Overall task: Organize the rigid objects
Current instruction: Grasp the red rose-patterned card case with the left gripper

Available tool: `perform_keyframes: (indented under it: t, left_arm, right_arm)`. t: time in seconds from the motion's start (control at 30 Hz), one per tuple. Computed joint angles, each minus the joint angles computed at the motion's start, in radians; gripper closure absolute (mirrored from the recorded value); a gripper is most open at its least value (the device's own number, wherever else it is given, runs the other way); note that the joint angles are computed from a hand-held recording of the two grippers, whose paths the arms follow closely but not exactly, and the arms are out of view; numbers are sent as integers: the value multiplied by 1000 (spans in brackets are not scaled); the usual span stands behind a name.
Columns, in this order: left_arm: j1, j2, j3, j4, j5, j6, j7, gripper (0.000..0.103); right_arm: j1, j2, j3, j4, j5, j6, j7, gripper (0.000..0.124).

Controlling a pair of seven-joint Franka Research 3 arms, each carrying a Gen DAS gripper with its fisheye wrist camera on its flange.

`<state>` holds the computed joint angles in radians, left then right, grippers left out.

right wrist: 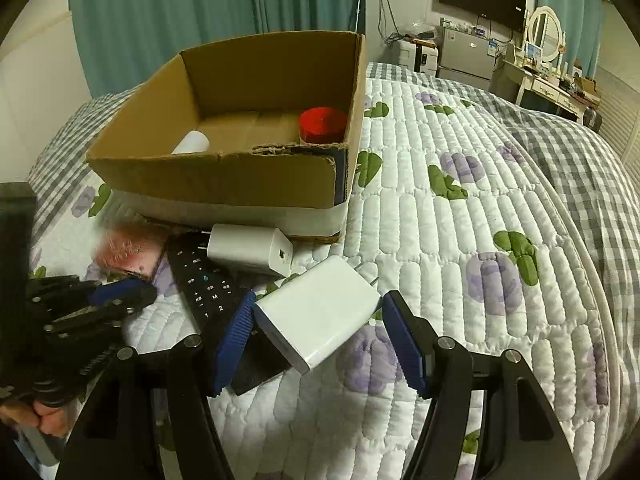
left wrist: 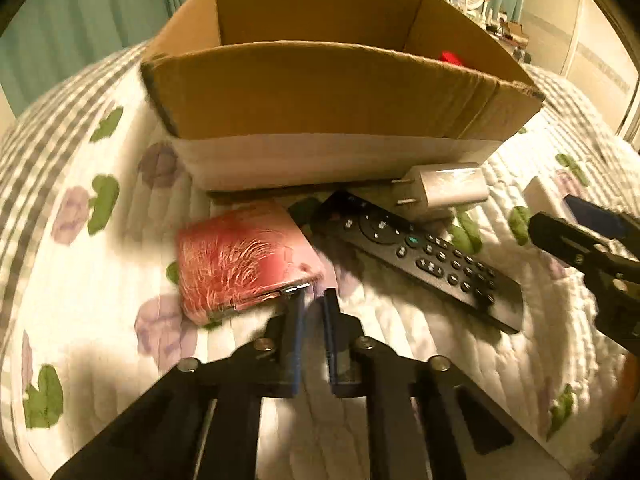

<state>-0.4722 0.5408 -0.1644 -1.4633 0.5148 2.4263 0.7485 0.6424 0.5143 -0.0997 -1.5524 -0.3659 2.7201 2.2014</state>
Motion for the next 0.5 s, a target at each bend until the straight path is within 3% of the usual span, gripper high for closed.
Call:
perform_keyframes:
  t: [0.13, 0.33, 0.5]
  left_arm:
    - [25, -27, -14, -47, -36, 53, -13, 95]
    - [60, 5, -26, 4, -94, 41, 63, 94]
    - [62, -4, -16, -19, -124, 51, 39, 91]
  right_arm:
    - [19, -6, -15, -9, -30, 2, 16, 59]
    - [16, -4, -10, -9, -46, -1, 20, 59]
    - [0, -4, 2, -10, -20, 0, 10, 59]
